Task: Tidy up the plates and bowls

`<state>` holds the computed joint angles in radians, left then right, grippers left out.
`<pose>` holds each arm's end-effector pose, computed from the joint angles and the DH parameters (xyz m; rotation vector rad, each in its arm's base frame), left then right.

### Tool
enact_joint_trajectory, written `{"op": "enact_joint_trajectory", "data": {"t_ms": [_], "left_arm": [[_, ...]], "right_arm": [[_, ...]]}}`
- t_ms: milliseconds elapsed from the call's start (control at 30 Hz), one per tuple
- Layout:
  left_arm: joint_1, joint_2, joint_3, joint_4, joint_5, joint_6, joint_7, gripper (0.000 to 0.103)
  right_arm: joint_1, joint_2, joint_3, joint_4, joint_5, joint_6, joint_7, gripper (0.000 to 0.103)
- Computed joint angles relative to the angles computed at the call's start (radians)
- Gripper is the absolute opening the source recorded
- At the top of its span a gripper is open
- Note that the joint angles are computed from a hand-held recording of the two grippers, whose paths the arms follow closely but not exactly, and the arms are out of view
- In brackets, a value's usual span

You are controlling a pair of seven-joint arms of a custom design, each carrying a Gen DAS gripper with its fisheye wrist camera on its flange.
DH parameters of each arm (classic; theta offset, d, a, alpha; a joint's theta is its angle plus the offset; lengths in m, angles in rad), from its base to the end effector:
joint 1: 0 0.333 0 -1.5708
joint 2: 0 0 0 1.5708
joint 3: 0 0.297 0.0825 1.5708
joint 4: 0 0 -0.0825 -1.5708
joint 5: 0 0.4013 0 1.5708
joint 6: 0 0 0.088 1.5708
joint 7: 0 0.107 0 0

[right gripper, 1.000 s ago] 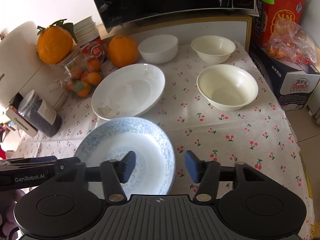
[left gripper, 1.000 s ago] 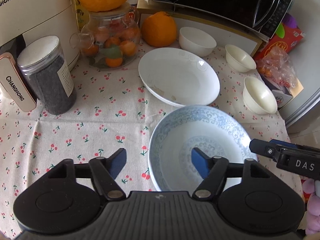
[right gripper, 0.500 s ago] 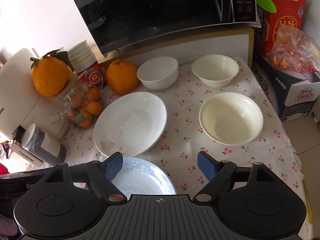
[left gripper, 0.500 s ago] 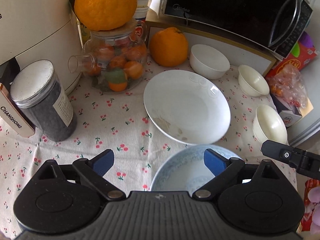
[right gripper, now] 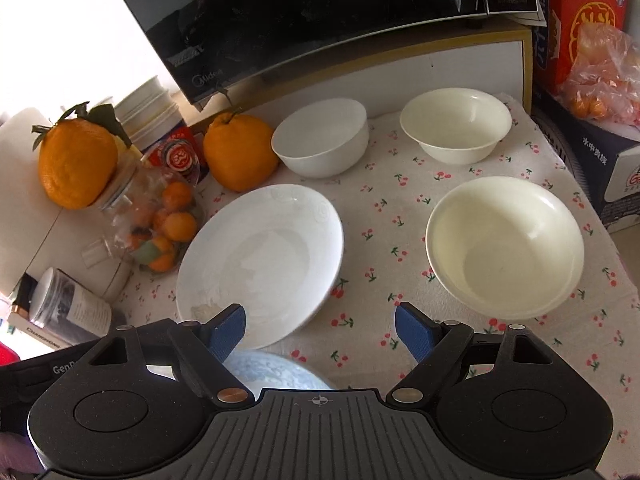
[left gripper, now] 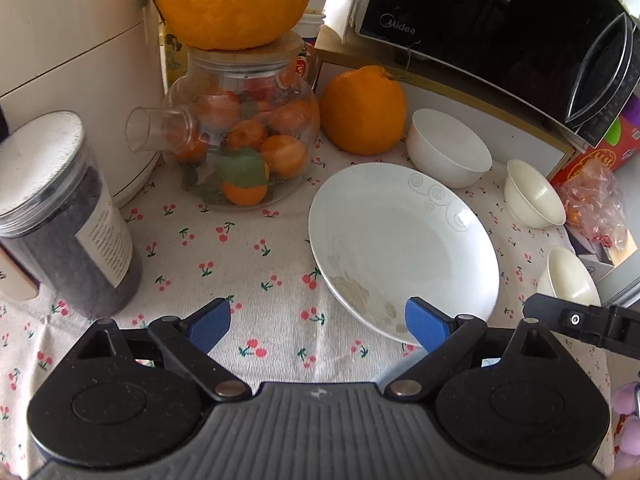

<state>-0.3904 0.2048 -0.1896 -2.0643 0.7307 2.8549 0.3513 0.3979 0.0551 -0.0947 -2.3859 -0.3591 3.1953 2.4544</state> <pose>0.5051 -0.3698 0.3647 -1.9322 1.9102 -0.8498 0.5182 0.1968 0.3498 -1.5183 1.8801 -0.3302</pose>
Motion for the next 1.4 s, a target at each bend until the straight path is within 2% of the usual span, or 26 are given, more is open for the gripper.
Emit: {"op": "enact_joint_trajectory", "data": {"t_ms": [33,67,133,200,233,333,433,467,567,667,733,800,867,933,1000,1067,1167,1300,1333,1400], "left_arm": [[-0.003,0.009,0.006,0.006,0.015,0.009,-0.010,0.093],[-0.001,0.018,0.005,0.011,0.012,0.016,-0.003,0.092],[0.011,0.037,-0.001,0.025,-0.024,0.030,0.029,0.088],[0.007,0.050,0.007,0.039,-0.037,0.033,0.034,0.086],[-0.001,0.056,0.017,0.046,-0.026,0.033,0.025,0.085],[-0.014,0.077,0.030,0.074,-0.006,0.016,0.029,0.079],[-0.011,0.101,0.027,0.097,-0.025,0.007,0.055,0.071],[-0.009,0.108,0.026,0.103,-0.034,0.008,0.064,0.069],[-0.012,0.124,0.029,0.116,-0.049,0.015,0.087,0.060],[-0.017,0.135,0.034,0.125,-0.057,0.020,0.107,0.049],[-0.019,0.139,0.038,0.127,-0.065,0.029,0.108,0.043],[-0.025,0.139,0.046,0.123,-0.064,0.038,0.102,0.040],[-0.027,0.139,0.051,0.120,-0.065,0.044,0.098,0.033],[-0.032,0.138,0.057,0.119,-0.063,0.050,0.086,0.024],[-0.036,0.137,0.061,0.119,-0.059,0.052,0.074,0.017],[-0.042,0.136,0.068,0.120,-0.049,0.048,0.060,0.015],[-0.049,0.136,0.075,0.121,-0.029,0.045,0.034,0.012],[-0.044,0.135,0.071,0.119,-0.024,0.045,0.028,0.011],[-0.046,0.136,0.072,0.122,-0.018,0.038,0.029,0.011],[-0.050,0.138,0.073,0.127,-0.006,0.028,0.026,0.011]], "right_arm": [[-0.023,0.011,0.027,0.004,0.042,0.012,-0.035,0.084],[-0.068,0.025,0.080,0.010,0.118,0.024,-0.098,0.084],[-0.177,0.052,0.202,0.023,0.224,0.046,-0.182,0.084],[-0.321,0.085,0.352,0.040,0.283,0.071,-0.232,0.084],[-0.359,0.099,0.391,0.048,0.296,0.080,-0.246,0.084],[-0.395,0.137,0.426,0.067,0.323,0.112,-0.283,0.084],[-0.485,0.174,0.513,0.082,0.331,0.132,-0.307,0.084],[-0.497,0.184,0.525,0.084,0.340,0.141,-0.316,0.084],[-0.476,0.201,0.506,0.089,0.362,0.175,-0.348,0.082],[-0.506,0.218,0.530,0.095,0.337,0.200,-0.331,0.078],[-0.507,0.225,0.528,0.099,0.320,0.208,-0.320,0.069],[-0.479,0.227,0.500,0.102,0.324,0.212,-0.321,0.060],[-0.488,0.233,0.505,0.104,0.312,0.213,-0.307,0.052],[-0.506,0.240,0.518,0.107,0.293,0.212,-0.292,0.037],[-0.466,0.237,0.481,0.107,0.313,0.206,-0.304,0.033],[-0.422,0.233,0.443,0.108,0.344,0.200,-0.323,0.028],[-0.416,0.240,0.440,0.108,0.366,0.208,-0.324,0.026],[-0.309,0.235,0.353,0.116,0.442,0.192,-0.384,0.025],[-0.302,0.236,0.348,0.117,0.454,0.192,-0.395,0.025],[-0.334,0.242,0.381,0.117,0.455,0.193,-0.396,0.025]]}}
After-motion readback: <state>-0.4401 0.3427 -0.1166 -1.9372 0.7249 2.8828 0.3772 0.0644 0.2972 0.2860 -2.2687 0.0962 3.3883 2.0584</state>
